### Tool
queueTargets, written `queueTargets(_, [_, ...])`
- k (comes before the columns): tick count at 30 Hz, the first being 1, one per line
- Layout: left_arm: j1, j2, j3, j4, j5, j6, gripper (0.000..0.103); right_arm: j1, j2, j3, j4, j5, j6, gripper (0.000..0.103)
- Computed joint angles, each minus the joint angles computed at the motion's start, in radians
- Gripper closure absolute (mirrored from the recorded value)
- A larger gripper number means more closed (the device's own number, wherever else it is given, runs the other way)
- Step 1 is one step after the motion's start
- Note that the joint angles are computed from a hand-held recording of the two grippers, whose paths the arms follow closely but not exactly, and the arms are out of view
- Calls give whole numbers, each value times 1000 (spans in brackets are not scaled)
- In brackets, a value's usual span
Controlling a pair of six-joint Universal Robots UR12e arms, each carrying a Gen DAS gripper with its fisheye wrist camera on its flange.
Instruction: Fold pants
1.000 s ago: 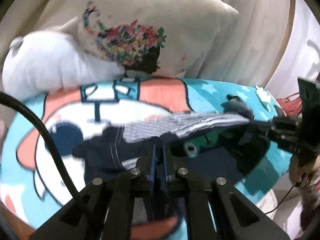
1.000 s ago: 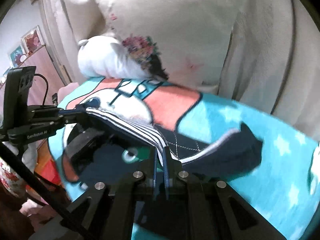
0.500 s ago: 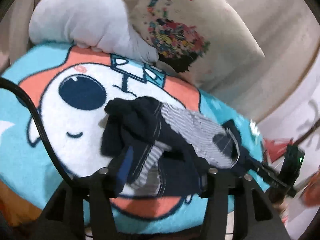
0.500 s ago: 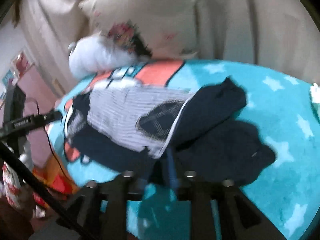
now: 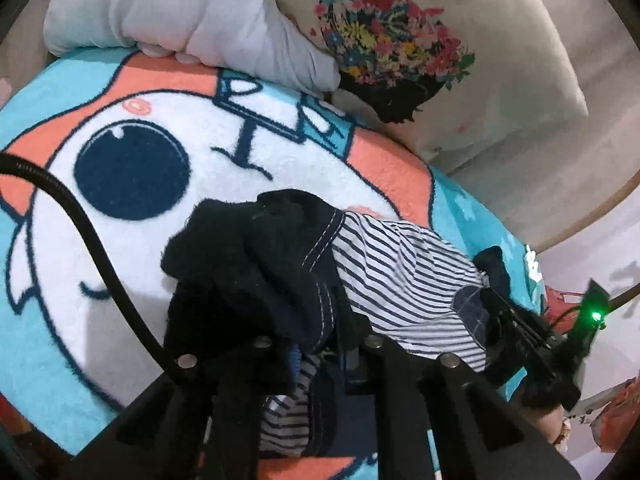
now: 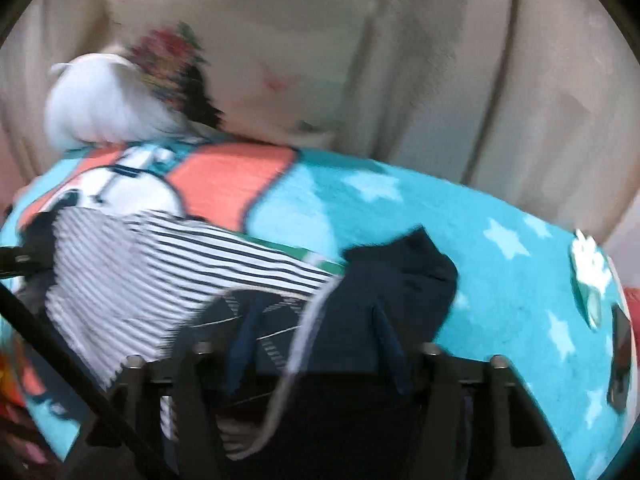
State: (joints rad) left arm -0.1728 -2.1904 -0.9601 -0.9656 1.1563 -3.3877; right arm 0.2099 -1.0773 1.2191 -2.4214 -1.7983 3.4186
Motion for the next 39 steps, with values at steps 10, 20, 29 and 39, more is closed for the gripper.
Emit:
queueTargets(10, [20, 100, -160, 97, -26, 9, 91, -37, -176, 267, -220, 47, 233, 94])
queueTargets(20, [38, 146, -256, 184, -16, -11, 74, -66, -251, 396, -356, 74, 390, 53])
queueTargets(29, [60, 202, -334, 304, 75, -70, 55, -64, -150, 247, -225, 72, 352, 42])
queueTargets(39, [66, 200, -332, 316, 88, -93, 55, -83, -168, 279, -290, 162, 399, 88])
